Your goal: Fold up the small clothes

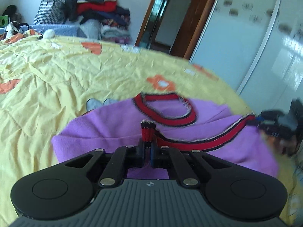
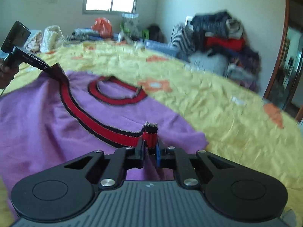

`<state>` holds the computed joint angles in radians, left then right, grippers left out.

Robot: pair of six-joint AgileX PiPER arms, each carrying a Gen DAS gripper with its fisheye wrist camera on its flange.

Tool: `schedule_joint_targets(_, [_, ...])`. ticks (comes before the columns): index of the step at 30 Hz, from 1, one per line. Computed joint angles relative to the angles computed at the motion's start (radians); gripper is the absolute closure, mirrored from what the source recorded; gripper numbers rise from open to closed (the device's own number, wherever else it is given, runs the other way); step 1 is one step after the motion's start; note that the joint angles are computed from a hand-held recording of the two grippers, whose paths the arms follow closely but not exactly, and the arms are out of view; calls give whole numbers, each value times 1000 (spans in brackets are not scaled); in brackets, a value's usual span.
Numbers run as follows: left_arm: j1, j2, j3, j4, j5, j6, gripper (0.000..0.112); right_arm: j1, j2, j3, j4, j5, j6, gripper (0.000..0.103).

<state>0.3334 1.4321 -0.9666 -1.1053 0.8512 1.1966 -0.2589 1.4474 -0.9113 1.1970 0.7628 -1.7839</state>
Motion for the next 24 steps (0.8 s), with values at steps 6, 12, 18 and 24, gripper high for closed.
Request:
schedule_joint_targets(6, [174, -162, 81, -110, 174, -20, 107, -182, -158, 31, 72, 270, 85, 93])
schedule_joint_targets(12, [259, -179, 77, -163, 197, -45, 107, -148, -168, -30, 62, 187, 148, 95])
schedule_joint_targets(18, [148, 13, -18, -162, 15, -87, 108, 63, 92, -162, 20, -101, 208, 97])
schedule_joint_targets(24, [72, 155, -124, -146, -110, -114, 108, 156, 217, -234, 13, -254, 238, 98])
